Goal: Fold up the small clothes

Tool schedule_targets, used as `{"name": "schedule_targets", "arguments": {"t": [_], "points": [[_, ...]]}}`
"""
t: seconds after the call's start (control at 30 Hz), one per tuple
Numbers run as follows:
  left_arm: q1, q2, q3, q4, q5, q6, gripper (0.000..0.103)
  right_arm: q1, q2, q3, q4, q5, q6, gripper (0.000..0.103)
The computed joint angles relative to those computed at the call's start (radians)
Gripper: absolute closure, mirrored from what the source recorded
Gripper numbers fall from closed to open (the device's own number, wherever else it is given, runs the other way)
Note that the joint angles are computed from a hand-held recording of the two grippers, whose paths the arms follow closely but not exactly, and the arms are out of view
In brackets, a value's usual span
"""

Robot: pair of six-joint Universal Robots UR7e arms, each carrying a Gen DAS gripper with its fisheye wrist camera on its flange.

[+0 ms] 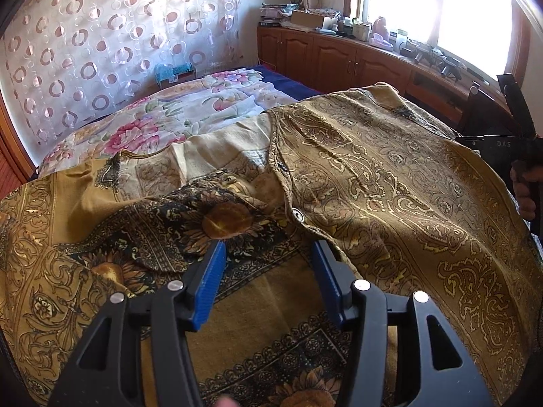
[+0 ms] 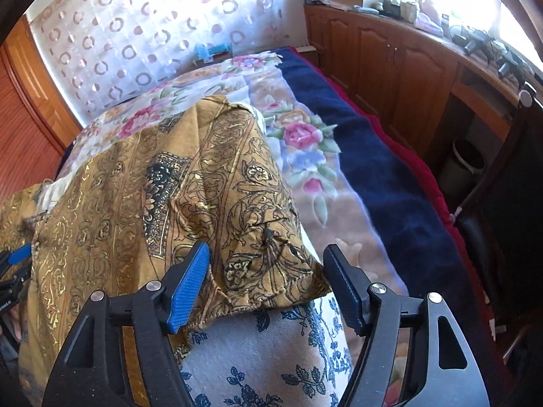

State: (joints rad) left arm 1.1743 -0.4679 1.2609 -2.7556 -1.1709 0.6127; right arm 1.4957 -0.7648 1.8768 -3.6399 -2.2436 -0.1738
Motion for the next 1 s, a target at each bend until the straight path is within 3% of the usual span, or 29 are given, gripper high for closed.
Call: {"name": "schedule_targets", "arguments": {"t": [0.2,0.43,0.63,0.83,1.0], "points": [[0.001,-0.001,0.002,0.004,-0.008,-0.006,0.05,-0.002,-0.023,0.021,0.023,0.031,0.049,0.056],[-0.001,0.003,0.004,-0.048,-0.008,-0.033,0.05,0.013,-0.014,0.03,-0.03,-0.018,-0.024,0.08],[-0.01,0.006,0.034,-0.233,-0.039,0.023,0.05,0.023,0.02,0.023,-0.141,-0.042,-0.145,0.096],[-0.003,-0.032,0.053,-0.201,-0.145,-0.018,0.05,0.066,0.051,-0.008,-0.257,-0.028,-0.282,0.098],[-0.004,-0.076,0.1,-0.204,-0.213,-0.035,0.05,0.111,0.077,-0.049,-0.262,0.024,-0.357,0.098]]}}
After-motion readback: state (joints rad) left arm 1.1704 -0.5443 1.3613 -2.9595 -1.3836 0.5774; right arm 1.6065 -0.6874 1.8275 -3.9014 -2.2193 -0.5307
